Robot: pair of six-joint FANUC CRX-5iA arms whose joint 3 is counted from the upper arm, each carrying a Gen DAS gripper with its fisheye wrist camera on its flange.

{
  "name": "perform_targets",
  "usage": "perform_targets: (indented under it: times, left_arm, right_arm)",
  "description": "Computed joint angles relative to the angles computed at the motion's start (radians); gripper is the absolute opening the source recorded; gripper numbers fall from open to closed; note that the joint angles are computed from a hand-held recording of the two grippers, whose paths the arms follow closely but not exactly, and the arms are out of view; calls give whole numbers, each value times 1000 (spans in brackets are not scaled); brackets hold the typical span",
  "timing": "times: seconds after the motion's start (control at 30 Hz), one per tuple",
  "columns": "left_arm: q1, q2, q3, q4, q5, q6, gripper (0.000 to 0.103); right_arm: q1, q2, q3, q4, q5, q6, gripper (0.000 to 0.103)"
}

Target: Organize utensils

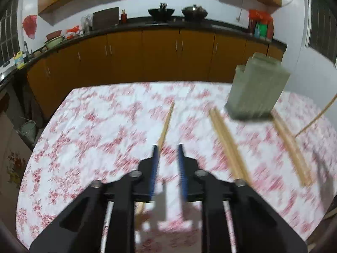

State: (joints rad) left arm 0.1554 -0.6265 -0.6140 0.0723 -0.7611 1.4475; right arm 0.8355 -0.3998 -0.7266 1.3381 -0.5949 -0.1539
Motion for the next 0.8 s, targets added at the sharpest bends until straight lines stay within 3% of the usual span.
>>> perform_targets:
  times: [0.23, 0.5, 0.8]
  left_arm:
    - [98, -22, -68, 77, -52, -188, 37]
    - [73, 21, -59, 19, -88, -153, 10]
    - [-22, 100, -19, -17, -25, -43, 8]
  right_arm:
    - [12, 2, 4, -28, -9, 5, 8]
    - [11, 5, 4, -27, -11, 1, 8]
    - [0, 2, -5, -19, -5, -13, 8]
